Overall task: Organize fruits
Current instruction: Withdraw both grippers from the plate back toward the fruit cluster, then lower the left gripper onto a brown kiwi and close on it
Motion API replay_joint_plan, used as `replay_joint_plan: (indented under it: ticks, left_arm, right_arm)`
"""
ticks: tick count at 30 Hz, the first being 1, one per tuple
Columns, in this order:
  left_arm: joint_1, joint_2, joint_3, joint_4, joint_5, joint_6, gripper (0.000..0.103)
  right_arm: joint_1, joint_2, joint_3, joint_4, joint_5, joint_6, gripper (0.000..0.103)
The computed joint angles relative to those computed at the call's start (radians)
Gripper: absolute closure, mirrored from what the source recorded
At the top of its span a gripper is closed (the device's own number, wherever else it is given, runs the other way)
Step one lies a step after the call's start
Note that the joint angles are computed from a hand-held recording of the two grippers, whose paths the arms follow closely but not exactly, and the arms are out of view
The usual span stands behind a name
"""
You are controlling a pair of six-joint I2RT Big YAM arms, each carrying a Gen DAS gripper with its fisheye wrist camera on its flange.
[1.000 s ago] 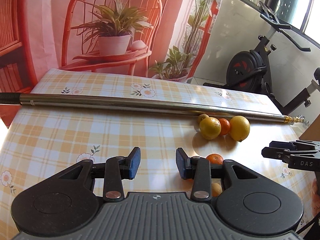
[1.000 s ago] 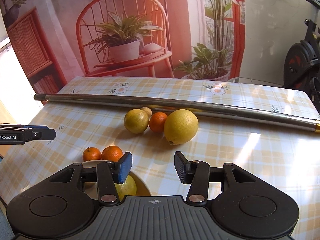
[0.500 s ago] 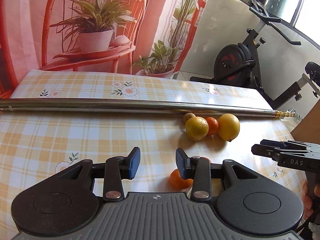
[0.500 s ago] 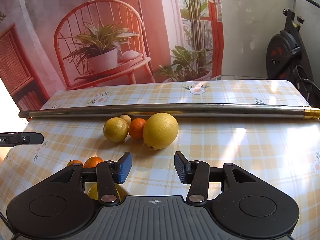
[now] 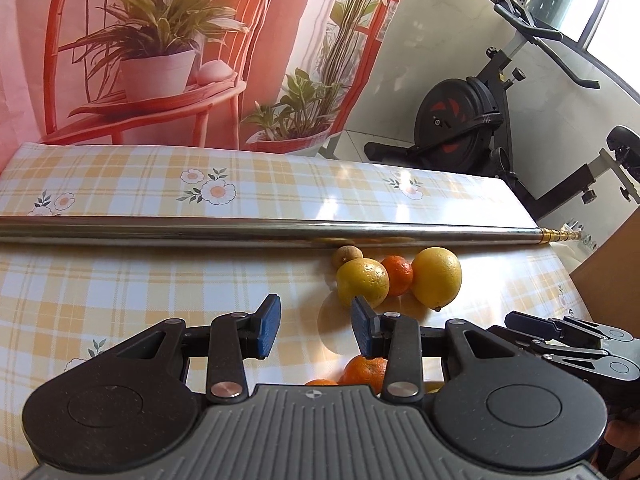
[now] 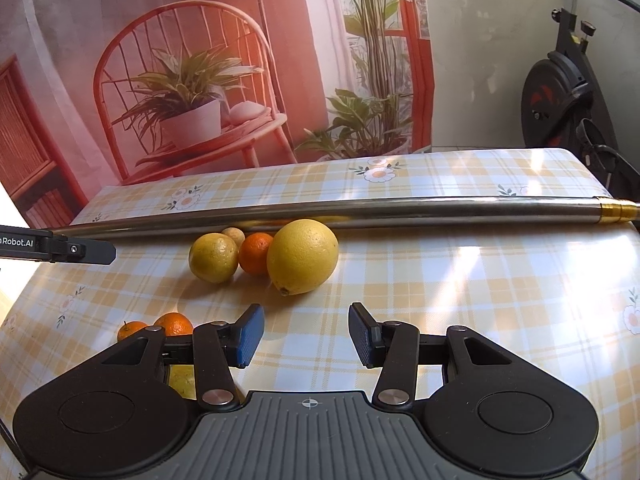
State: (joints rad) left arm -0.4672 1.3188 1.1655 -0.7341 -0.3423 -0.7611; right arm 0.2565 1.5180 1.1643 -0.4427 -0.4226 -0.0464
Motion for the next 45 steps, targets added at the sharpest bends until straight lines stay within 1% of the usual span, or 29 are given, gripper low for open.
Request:
replay_joint_plan:
  ticks: [8, 9, 12, 14, 20, 23, 27, 31, 34, 35, 38, 43, 44, 45]
  left_arm:
    - [0.023, 0.052, 0.047, 0.032, 0.053, -0.019, 0.062]
    - [0.03, 0.057, 0.05, 0.047, 0.063, -0.036, 0.063]
    - [0.057, 0.075, 0.056, 0.123, 0.121, -0.104, 0.063]
    - [0.067, 0.103, 0.076, 0.146, 0.132, -0.122, 0.063]
    - [0.093, 0.218, 0.166, 0.115, 0.168, -0.141, 0.064]
    - [0.1, 0.266, 0.204, 0.073, 0.176, -0.116, 0.065]
    - [0.098, 0.309, 0.24, 0.025, 0.161, -0.085, 0.068]
    - [0.104, 0.326, 0.254, 0.014, 0.165, -0.065, 0.068]
    - [0.102, 0.339, 0.271, -0.006, 0.153, -0.05, 0.068]
    - [0.101, 0.346, 0.281, -0.017, 0.148, -0.051, 0.068]
    - [0.107, 0.343, 0.273, -0.022, 0.155, -0.06, 0.068]
    - [0.102, 0.354, 0.285, -0.042, 0.14, -0.056, 0.068]
    - [0.101, 0.356, 0.286, -0.042, 0.139, -0.054, 0.068]
    - [0.1, 0.357, 0.286, -0.04, 0.137, -0.051, 0.072]
  right_arm:
    - [-0.003, 0.0, -0.013, 0.025, 0.005, 0.036, 0.059]
    - [-0.003, 0.001, -0.014, 0.027, 0.006, 0.037, 0.059]
    - [-0.006, 0.007, -0.016, 0.033, 0.009, 0.045, 0.059]
    - [-0.01, 0.013, -0.016, 0.037, 0.012, 0.054, 0.059]
    - [-0.021, 0.027, -0.013, 0.046, 0.016, 0.074, 0.059]
    - [-0.026, 0.032, -0.013, 0.053, 0.017, 0.08, 0.059]
    - [-0.033, 0.041, -0.009, 0.052, 0.017, 0.083, 0.059]
    - [-0.038, 0.046, -0.008, 0.053, 0.016, 0.084, 0.059]
    - [-0.038, 0.051, -0.006, 0.055, 0.013, 0.091, 0.059]
    - [-0.038, 0.052, -0.006, 0.057, 0.011, 0.091, 0.059]
    - [-0.038, 0.054, -0.006, 0.056, 0.007, 0.09, 0.059]
    - [-0.039, 0.055, -0.01, 0.065, 0.004, 0.095, 0.059]
    - [-0.039, 0.057, -0.01, 0.065, 0.002, 0.097, 0.059]
    - [-0.039, 0.057, -0.01, 0.066, 0.0, 0.099, 0.059]
